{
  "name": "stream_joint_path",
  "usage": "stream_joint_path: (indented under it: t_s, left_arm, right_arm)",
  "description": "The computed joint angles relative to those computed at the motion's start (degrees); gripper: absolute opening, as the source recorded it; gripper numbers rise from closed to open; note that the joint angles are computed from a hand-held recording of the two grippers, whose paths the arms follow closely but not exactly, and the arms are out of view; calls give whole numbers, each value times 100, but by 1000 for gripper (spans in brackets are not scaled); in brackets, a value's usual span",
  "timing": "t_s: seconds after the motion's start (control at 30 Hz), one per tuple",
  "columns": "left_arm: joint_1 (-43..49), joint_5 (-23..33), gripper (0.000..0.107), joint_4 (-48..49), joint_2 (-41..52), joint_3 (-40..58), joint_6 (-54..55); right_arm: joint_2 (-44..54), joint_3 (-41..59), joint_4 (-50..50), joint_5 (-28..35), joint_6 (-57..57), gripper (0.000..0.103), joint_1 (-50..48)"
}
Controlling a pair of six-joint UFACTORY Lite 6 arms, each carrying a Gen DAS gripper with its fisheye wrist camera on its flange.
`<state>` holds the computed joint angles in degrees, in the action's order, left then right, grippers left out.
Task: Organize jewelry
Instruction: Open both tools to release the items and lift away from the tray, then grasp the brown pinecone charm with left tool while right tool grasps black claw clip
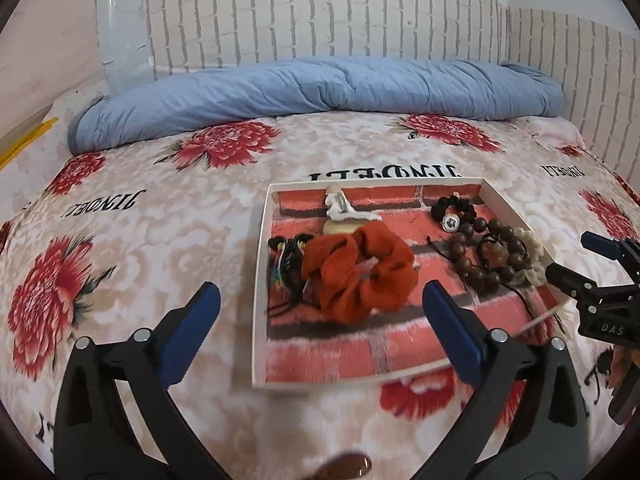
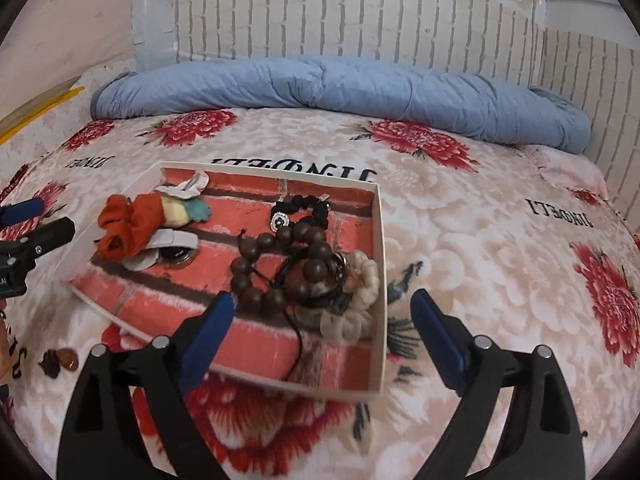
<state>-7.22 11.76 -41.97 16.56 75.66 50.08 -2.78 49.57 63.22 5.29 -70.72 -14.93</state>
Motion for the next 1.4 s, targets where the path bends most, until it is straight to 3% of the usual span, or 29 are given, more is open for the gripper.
stream_joint_path:
  t_s: [0.3,0.43,0.73,0.9,1.17,1.4]
  left_arm:
    - [280,-60,98,-955,-1262,-1313,915]
    - [389,-29,98,-1001,-1516,-1611,912]
    - [569,-66,98,-2311,-1889,-2552,2151]
    - [645,-47,98,-3192,-1983,-2987,3005]
    - [910,152,98,-3448,-2134,-3450,3436]
    - [827,-109,98,-3390,-2319,-3777,3552]
  right_arm:
    - [-1315,-1119,327,458,-442,89,-662]
    - [-1732,-1482,6,618,-257,89,-918]
    - [-2622,-2418,314,1150,-1110,89,-1745]
    - [-2780,-2681,383,1427,-1427,89,-2207]
    - [-3065,-3035,234,1847,-1722,89,-2968]
    - [-2640,-2958,395,1813,-1867,89,-3302]
